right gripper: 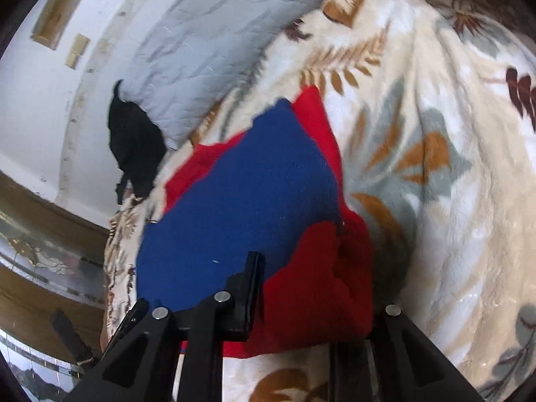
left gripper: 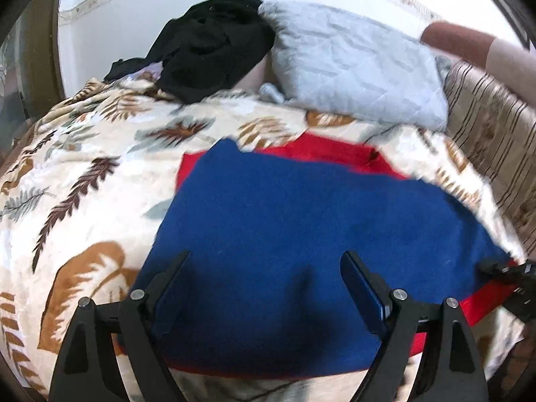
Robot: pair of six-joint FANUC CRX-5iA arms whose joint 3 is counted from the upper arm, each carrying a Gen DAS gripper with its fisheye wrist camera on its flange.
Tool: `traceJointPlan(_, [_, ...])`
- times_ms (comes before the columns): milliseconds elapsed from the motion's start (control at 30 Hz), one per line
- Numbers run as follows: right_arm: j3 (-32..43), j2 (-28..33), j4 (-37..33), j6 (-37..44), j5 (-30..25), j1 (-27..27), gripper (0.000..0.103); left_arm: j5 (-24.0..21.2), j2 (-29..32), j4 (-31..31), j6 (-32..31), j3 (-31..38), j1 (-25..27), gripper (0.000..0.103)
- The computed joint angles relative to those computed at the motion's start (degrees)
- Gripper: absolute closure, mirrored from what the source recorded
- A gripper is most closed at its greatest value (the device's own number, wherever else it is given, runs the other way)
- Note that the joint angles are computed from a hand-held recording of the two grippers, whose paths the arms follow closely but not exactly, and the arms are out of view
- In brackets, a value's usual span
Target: Fold small clothes
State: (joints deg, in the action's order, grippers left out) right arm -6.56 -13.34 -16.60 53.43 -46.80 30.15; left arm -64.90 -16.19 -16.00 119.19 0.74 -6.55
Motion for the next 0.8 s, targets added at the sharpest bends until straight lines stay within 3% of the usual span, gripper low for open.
traceJointPlan(67, [0.71,0.75,-2.29,1.03,0.12,-1.08,0.061,-0.07,1.57,-0.29,-1.49,1.27,-1.07,0.015])
traceJointPlan(100, [1.37,1.61,-2.86,1.15,-0.79,-1.48,0.043,-2.47,4.14,-1.43,-2.86,2.95,-2.04,0.015])
traceJointPlan(133, [1.61,2.31,-3.28,0.67,-1.22,-1.86,0.043,-6.55,7.18,-2.35,-3.70,5.14,-2.60,0.015])
traceJointPlan(167, [1.95,2.99,-4.64,1.28,-1.30,-2.55,0.046,-8.49,8.93,-0.83,-5.62,5.07,-1.66,0.014])
traceJointPlan(200, [2.57,3.74,-3.01,0.06,-2.14,-2.25,0.074,-7.69,8.69,-2.20,-4.59,4.77,-2.33,0.014])
traceJointPlan(233, [3.28,4.36,-1.76,-1.14,-3.36,-2.13,0.086,-6.26,7.72,-1.37,-5.49,3.89,-1.84,0.014])
traceJointPlan(300, [4.69,4.81,3.15,-3.04,-4.79,-0.25,0.088,-3.49,5.58,4.70,-6.95,1.42,2.04,0.015])
traceJointPlan(400, [7.38,5.58,19.84,-6.47,-5.18,8.80,0.088,1.74,-0.32,14.27,-6.74,-4.36,11.48,0.015])
traceJointPlan(533, [11.12,9.22,40.67,-4.35,-5.32,23.62,0.088,4.65,-7.72,21.63,-7.60,-9.65,25.12,0.015])
traceJointPlan(600, [12.61,12.05,43.44,-0.41,-5.79,28.53,0.088,4.48,-10.29,28.44,-10.50,-12.85,33.09,0.015])
traceJointPlan(700, [13.85,17.42,41.68,5.05,-6.89,32.59,0.088,4.15,-12.46,49.03,-23.24,-21.53,43.80,0.015])
traceJointPlan(767, [15.02,20.63,36.10,7.76,-10.06,32.83,0.088,2.82,-11.27,55.25,-26.90,-23.58,44.71,0.015])
traceJointPlan(800, [13.28,20.00,36.15,7.68,-8.49,33.05,0.087,2.57,-10.28,55.60,-26.87,-23.36,43.97,0.015])
